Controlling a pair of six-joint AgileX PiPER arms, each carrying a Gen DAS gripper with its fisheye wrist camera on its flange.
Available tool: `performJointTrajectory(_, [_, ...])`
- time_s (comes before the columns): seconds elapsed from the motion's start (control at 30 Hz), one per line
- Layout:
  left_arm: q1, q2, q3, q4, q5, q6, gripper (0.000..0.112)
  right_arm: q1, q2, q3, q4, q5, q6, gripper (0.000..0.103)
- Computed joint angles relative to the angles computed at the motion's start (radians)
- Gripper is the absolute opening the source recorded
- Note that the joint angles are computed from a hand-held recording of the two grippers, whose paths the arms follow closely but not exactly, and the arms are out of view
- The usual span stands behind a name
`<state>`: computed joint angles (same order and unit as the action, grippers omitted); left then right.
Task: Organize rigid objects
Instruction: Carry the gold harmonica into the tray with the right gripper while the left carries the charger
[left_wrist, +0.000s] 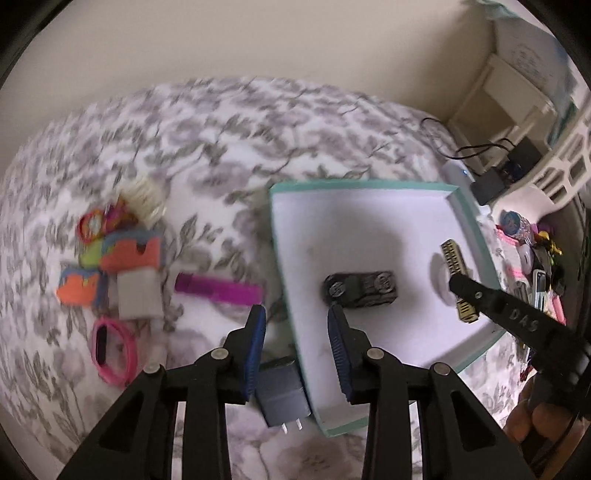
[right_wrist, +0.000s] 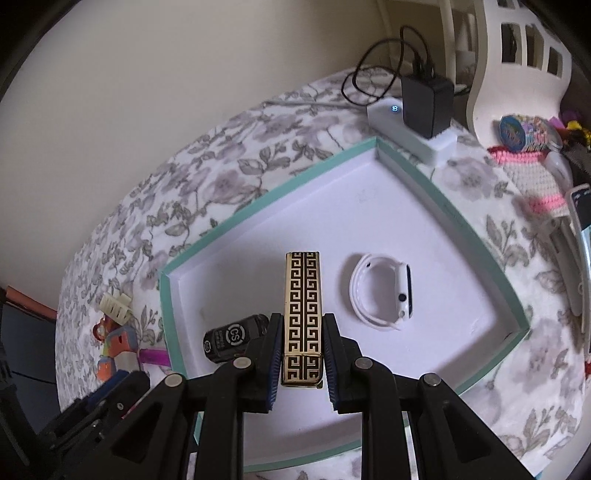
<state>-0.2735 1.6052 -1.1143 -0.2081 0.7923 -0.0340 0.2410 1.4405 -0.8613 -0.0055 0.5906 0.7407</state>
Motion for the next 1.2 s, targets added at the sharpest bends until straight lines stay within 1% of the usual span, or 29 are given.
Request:
performJointTrajectory(0.1, [0.041, 0.002, 0.012, -0.021, 0.017, 0.015, 0.037, 0.006, 0.004, -0.003, 0.000, 0.007, -0.006, 0.022])
performJointTrajectory(0.23, [0.049, 0.008, 0.036, -0.003, 0.023, -0.003, 0.038, 0.014, 0.008, -0.007, 0.006, 0.019, -0.013, 0.022])
performJointTrajectory(0.5, [0.043, 0.069, 0.046, -0.009, 0.014, -0.009, 0.038, 0.015, 0.012, -0.007, 0.011, 0.033, -0.028, 0.022])
performJointTrajectory(0.67, [0.050, 0.094, 0.049, -0.032, -0.017, -0.004, 0.041, 0.019, 0.016, -0.015, 0.007, 0.036, -0.035, 0.022])
performJointTrajectory(0.73, [0.053, 0.103, 0.050, -0.038, -0.011, 0.006, 0.042, 0.020, 0.019, -0.018, 0.008, 0.037, -0.038, 0.022])
performJointTrajectory(0.77, [0.052, 0.109, 0.046, -0.034, -0.003, 0.006, 0.044, 0.020, 0.019, -0.018, 0.009, 0.037, -0.039, 0.022])
performJointTrajectory(0.9, [0.025, 0.117, 0.043, 0.021, 0.024, -0.013, 0.048, 0.019, 0.020, -0.018, 0.015, 0.037, -0.046, 0.022])
performJointTrajectory(0.93, [0.003, 0.115, 0.041, 0.081, 0.030, -0.052, 0.049, 0.020, 0.020, -0.018, 0.016, 0.037, -0.048, 0.022])
performJointTrajectory(1.0, [-0.059, 0.108, 0.043, 0.259, 0.041, -0.163, 0.050, 0.022, 0.019, -0.016, 0.017, 0.037, -0.049, 0.022])
performJointTrajectory(1.03, [-0.067, 0.105, 0.043, 0.297, 0.049, -0.176, 0.050, 0.020, 0.019, -0.015, 0.023, 0.036, -0.055, 0.022])
performJointTrajectory(1.07, [-0.061, 0.102, 0.045, 0.295, 0.051, -0.179, 0.050, 0.020, 0.019, -0.014, 0.025, 0.036, -0.056, 0.022])
performJointTrajectory(1.1, [-0.039, 0.096, 0.048, 0.253, 0.049, -0.156, 0.050, 0.020, 0.019, -0.014, 0.028, 0.036, -0.060, 0.022])
performJointTrajectory(1.17, [0.038, 0.069, 0.061, 0.090, 0.051, -0.044, 0.050, 0.020, 0.020, -0.015, 0.033, 0.037, -0.067, 0.022])
performJointTrajectory(1.2, [0.065, 0.053, 0.070, 0.036, 0.052, 0.000, 0.050, 0.019, 0.019, -0.014, 0.035, 0.037, -0.071, 0.022])
